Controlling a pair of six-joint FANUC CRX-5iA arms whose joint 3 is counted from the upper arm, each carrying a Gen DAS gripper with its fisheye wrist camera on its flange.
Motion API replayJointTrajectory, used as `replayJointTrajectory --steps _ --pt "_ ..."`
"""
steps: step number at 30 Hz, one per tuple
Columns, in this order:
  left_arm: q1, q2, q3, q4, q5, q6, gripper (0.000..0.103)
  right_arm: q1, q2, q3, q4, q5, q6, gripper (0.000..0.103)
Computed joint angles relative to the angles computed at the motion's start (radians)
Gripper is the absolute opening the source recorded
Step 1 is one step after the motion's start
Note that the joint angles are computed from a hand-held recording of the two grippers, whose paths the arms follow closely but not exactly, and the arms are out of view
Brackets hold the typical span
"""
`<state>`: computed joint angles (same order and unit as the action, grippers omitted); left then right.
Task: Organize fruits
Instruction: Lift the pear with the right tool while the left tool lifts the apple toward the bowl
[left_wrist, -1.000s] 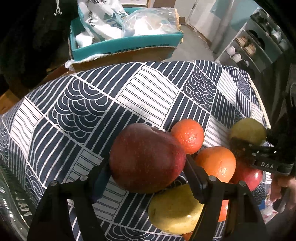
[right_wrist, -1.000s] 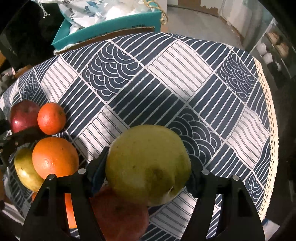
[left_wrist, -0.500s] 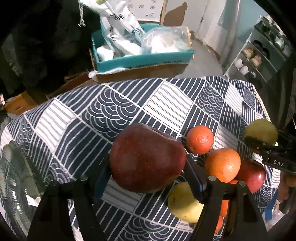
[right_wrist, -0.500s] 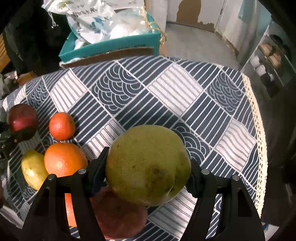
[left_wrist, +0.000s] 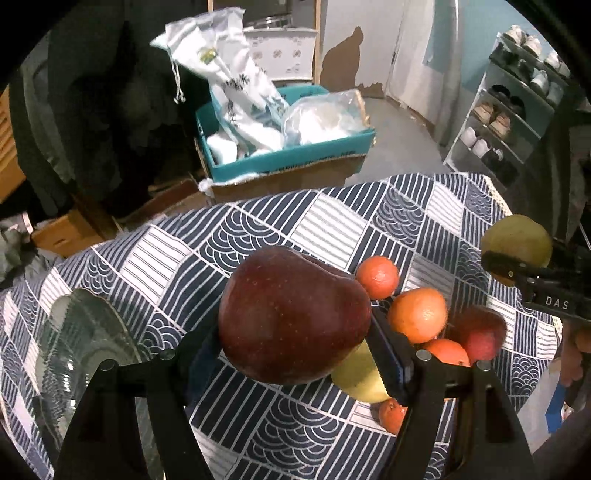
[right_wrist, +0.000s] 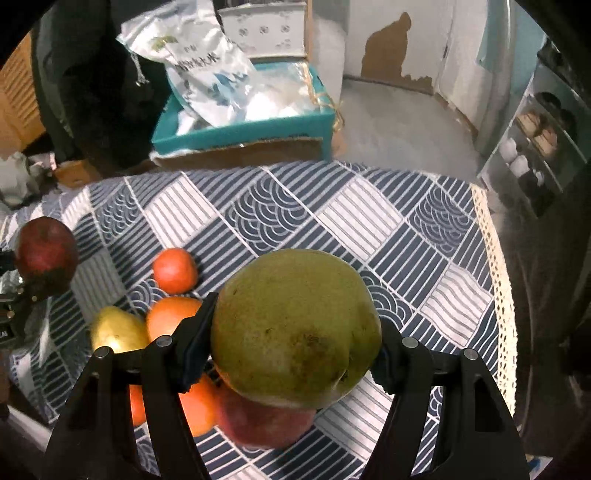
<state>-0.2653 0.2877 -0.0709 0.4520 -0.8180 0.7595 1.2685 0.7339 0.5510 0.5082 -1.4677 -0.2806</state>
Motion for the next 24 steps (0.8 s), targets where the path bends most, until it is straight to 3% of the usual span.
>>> replayJointTrajectory --steps 24 --pt "0.082 -0.174 -0.114 0.147 -0.012 -0.141 0.076 0.042 0.126 0.307 0.198 -0.099 0.134 0.072"
